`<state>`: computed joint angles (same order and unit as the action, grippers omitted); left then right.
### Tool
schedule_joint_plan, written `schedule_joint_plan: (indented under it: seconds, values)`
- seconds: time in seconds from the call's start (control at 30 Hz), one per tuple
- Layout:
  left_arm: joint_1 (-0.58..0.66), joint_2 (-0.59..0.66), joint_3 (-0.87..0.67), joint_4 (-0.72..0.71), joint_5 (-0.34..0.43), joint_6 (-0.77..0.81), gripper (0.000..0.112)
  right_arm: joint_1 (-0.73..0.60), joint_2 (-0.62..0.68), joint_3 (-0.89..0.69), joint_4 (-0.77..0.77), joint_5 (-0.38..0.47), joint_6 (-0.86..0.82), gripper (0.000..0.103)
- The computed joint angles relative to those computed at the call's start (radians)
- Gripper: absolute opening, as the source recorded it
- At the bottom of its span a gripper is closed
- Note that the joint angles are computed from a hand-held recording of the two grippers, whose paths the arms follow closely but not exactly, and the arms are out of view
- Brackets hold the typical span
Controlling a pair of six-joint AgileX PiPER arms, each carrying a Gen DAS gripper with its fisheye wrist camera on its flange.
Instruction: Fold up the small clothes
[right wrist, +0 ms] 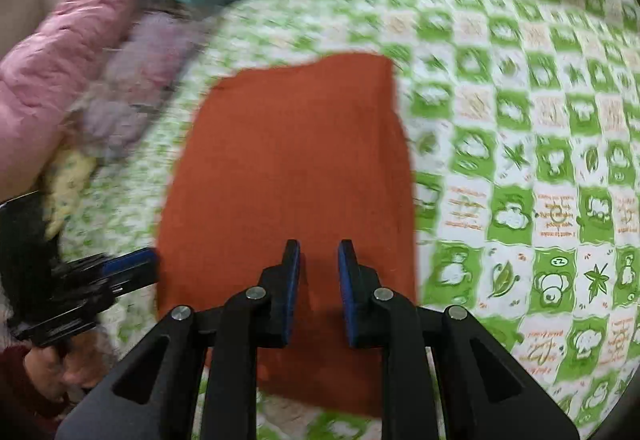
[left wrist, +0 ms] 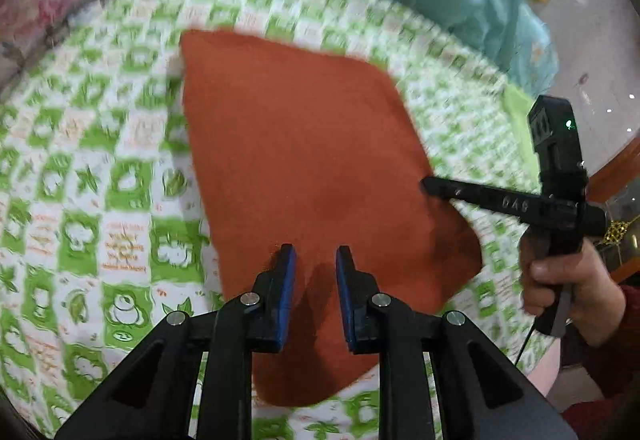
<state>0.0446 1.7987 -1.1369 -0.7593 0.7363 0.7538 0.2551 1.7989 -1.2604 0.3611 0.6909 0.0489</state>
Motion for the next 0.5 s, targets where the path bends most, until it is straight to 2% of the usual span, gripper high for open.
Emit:
schedule_joint_plan:
  seconds: [0.13,0.33,0.5]
  values:
    - [-0.005,0.071,-0.003,-0.052,-0.041,0.044,0.013,-0.067,0.031,0.038,0.161,-0.019,-0.138,0.005]
    - [-0.028,0.068,-0.021,-0.009,-0.049,-0.010,0.011,-0.069,0.035,0.055,0.184,-0.062,-0.153,0.001]
    - [-0.014,-0.011,0.022,0.001,-0.013,0.011,0.021,-0.068,-0.042,0.091,0.150,-0.054,-0.121,0.004]
